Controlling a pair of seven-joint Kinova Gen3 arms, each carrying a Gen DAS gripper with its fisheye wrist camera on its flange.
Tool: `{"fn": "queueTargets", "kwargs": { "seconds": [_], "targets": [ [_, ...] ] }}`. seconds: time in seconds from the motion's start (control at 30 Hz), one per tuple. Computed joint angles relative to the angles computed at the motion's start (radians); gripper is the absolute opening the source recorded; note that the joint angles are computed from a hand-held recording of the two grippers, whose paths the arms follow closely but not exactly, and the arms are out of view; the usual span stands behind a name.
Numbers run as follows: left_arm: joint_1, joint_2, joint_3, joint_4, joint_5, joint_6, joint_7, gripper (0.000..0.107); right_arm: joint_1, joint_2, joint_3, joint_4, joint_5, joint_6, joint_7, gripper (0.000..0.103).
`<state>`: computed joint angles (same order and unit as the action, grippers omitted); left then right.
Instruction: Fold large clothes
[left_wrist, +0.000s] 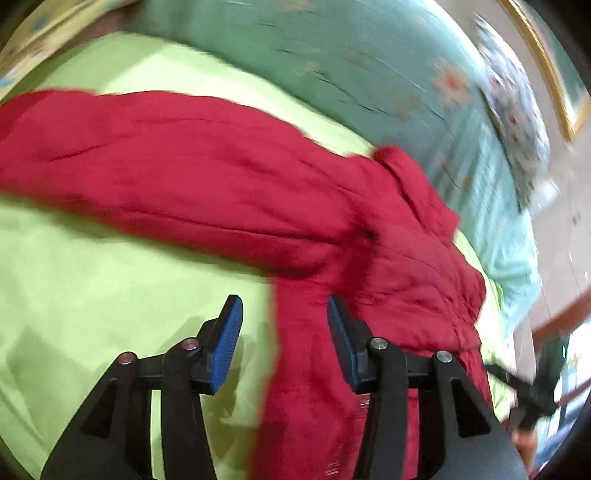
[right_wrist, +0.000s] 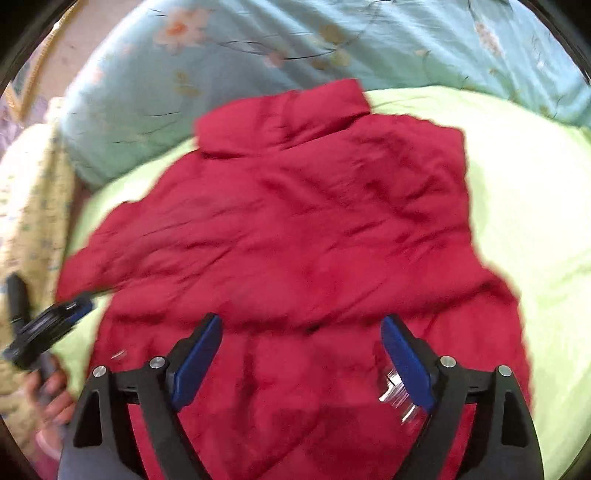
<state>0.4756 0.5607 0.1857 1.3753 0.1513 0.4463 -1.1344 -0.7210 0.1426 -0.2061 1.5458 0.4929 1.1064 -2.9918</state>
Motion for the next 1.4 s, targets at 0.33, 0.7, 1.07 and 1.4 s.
{"fn": "queueTargets", "kwargs": {
  "seconds": [0.33, 0.7, 1.07, 1.4],
  "targets": [
    [-0.177, -0.008, 0.005, 0.130, 0.105, -0.098, 0.075, 0.053, -0.152, 0.028, -0.045, -0.048, 0.059, 0.037, -0.111, 0.091],
    [-0.271, 0.042, 0.028, 0.125, 0.171, -0.261, 0.143, 0.037, -0.212, -0.036, -0.084, 0.010, 0.158, 0.024, -0.122, 0.090],
    [-0.140, -0.156, -0.022, 0.244, 0.034, -0.374, 0.115, 0.011, -0.140, -0.136, -0.141, 0.157, 0.172, -0.084, -0.231, 0.088],
    [0.163, -0.132, -0.106, 0.054, -0.098, -0.272, 0.114, 0.011, 0.010, -0.306, -0.182, 0.297, 0.094, -0.205, -0.245, 0.088]
  ]
}}
